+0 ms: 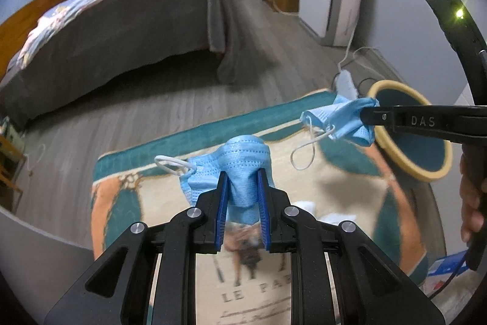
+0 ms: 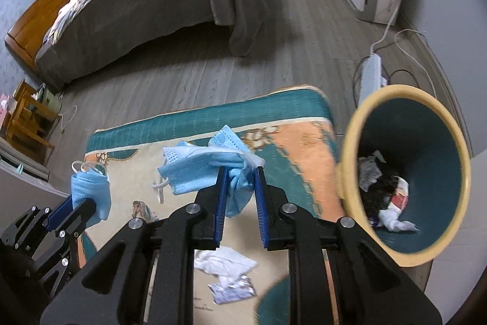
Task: Collect trash
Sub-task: 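Lift both blue masks and carry them over the yellow bin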
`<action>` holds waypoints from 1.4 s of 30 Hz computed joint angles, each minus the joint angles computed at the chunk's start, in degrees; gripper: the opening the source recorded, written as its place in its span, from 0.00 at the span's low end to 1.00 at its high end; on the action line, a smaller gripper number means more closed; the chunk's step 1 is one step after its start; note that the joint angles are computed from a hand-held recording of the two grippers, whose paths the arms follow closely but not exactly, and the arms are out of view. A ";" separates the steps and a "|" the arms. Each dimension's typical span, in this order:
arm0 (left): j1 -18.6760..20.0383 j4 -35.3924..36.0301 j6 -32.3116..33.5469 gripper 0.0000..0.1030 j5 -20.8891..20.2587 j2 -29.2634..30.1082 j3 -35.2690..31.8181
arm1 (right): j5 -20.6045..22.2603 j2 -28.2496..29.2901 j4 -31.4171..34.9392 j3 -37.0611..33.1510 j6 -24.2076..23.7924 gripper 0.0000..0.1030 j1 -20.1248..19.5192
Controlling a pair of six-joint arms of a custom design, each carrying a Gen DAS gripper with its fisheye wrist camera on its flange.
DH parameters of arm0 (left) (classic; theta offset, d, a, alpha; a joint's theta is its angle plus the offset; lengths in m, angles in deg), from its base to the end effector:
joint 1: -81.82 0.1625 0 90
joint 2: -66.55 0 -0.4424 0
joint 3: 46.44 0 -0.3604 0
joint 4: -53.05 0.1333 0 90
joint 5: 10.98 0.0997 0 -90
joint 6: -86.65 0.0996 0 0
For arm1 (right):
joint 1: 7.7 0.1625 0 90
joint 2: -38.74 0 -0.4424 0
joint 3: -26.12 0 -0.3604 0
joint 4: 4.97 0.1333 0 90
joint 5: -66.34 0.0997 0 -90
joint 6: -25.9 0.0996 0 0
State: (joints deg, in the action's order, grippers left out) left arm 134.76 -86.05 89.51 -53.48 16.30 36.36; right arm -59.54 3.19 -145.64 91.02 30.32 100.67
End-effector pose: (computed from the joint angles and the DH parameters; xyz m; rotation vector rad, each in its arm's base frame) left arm -0.2577 -0.6843 0.2726 0.6623 2.2651 -0.6321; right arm 0.3221 -0.7321 0.2041 0.1542 -2.5300 0.6287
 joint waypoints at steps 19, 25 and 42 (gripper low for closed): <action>-5.24 -3.47 -0.14 0.19 -3.27 5.81 0.04 | -3.16 -9.46 -3.49 9.39 0.06 0.17 -1.87; -5.93 -4.55 3.00 0.19 -4.07 9.15 -1.77 | -2.54 -10.68 -4.31 10.28 -0.35 0.17 -3.56; -5.26 -3.97 4.68 0.19 -9.86 16.82 -10.15 | -5.73 -13.20 -5.70 12.51 2.53 0.17 -9.00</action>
